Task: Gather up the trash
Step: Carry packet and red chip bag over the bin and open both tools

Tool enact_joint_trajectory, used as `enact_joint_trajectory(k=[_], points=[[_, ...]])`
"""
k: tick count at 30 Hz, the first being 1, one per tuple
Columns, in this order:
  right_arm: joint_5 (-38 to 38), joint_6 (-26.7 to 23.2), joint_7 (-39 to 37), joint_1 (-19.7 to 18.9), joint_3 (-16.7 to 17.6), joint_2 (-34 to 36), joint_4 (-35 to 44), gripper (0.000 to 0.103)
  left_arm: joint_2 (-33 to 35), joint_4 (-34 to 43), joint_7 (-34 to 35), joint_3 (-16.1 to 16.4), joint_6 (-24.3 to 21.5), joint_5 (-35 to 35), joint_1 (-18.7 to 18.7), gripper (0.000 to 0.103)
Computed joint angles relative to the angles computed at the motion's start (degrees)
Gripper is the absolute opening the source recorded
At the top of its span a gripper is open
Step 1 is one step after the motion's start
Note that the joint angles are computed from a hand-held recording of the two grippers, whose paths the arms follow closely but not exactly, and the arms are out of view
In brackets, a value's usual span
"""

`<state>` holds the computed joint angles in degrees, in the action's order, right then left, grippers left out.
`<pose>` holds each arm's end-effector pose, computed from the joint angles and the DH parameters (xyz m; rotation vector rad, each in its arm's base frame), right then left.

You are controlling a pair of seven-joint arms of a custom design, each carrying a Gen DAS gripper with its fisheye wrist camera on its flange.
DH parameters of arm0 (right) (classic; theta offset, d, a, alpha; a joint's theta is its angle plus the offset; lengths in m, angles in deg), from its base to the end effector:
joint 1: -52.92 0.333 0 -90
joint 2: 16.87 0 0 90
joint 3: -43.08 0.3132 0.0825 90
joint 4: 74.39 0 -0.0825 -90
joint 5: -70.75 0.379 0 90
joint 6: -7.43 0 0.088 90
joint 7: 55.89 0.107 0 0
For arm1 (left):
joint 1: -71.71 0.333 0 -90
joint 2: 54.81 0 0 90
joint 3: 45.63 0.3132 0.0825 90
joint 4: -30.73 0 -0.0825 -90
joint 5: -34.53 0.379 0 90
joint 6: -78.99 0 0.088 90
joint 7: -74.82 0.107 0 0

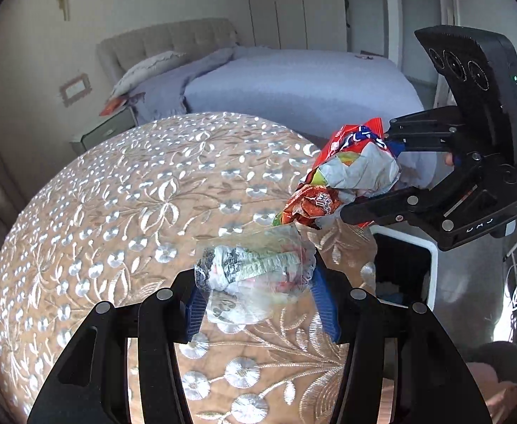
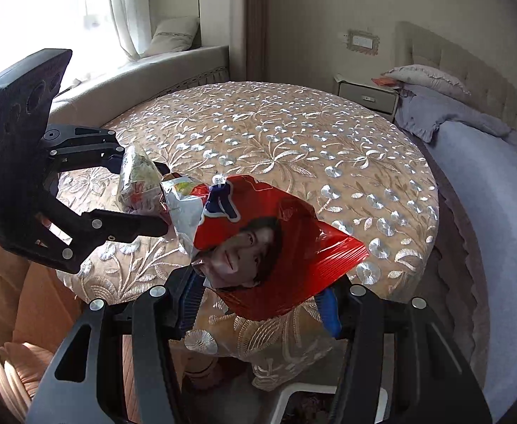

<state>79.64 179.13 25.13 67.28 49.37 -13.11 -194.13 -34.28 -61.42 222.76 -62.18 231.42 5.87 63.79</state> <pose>0.5680 0.2008 0.4934 -1.9557 1.3389 -0.5777 0.6554 -0.2507 0.5055 -0.7040 2.4897 -1.0006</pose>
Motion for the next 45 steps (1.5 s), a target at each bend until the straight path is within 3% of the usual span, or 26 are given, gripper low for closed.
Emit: enact_joint_trajectory(k=[10,15,20,23,27,31,37,38,39,40,41,42,45], points=[[-3.40,2.46,4.67,2.36,-5.97,-14.48,-19.20,0.057,-0.64,-3.79,7.23,-2.72,-1.36,-0.14,-3.59,0.052],[-7.90,2.37,8.32,1.34,-7.93,-19.00,-25.77,0.057,1.53,-2.28,9.35,-3.16,-4.04,2.16,-6.24,0.052],[-6.97,1.41,5.71,4.06,-13.63,-21.50,-30.79,0.060,4.96,-0.54,12.55,-3.96,-5.73,4.62,-8.47,0.052],[-4.25,0.34,2.34,6.22,-17.30,-22.18,-32.83,0.060,7.60,0.98,14.51,-4.05,-7.12,6.51,-9.82,0.052],[-3.92,-1.09,-0.52,4.84,-17.20,-21.24,-33.96,0.060,11.37,3.82,16.16,-3.54,-8.85,10.51,-12.10,0.052],[0.15,-3.14,-7.26,5.84,-19.58,-18.86,-33.44,0.060,15.19,7.43,15.54,-2.18,-10.09,15.00,-14.81,0.052],[3.54,-5.81,-14.19,2.56,-17.91,-14.31,-32.08,0.061,21.66,15.62,14.63,-1.22,-12.80,19.58,-17.52,0.053],[5.37,-6.61,-16.39,2.69,-18.17,-13.65,-31.62,0.067,22.58,16.87,14.56,-1.03,-13.46,20.25,-18.00,0.055],[6.98,-7.50,-18.30,2.63,-18.27,-13.01,-31.14,0.091,23.59,18.38,14.08,-0.61,-14.58,21.12,-18.72,0.074],[7.16,-7.55,-19.08,1.99,-17.71,-12.58,-31.07,0.098,24.06,18.55,14.07,-0.43,-14.06,21.84,-19.21,0.091],[6.40,-8.10,-18.80,0.93,-16.83,-12.14,-30.83,0.098,23.71,16.71,15.22,-0.73,-10.69,22.08,-19.13,0.098],[6.37,-8.90,-18.81,0.08,-16.19,-11.65,-30.43,0.098,23.20,14.95,16.49,-0.96,-8.14,22.51,-18.94,0.098],[8.42,-9.28,-20.52,-1.59,-14.65,-11.03,-30.07,0.098,23.60,14.98,16.49,-0.69,-8.17,23.66,-19.56,0.098]])
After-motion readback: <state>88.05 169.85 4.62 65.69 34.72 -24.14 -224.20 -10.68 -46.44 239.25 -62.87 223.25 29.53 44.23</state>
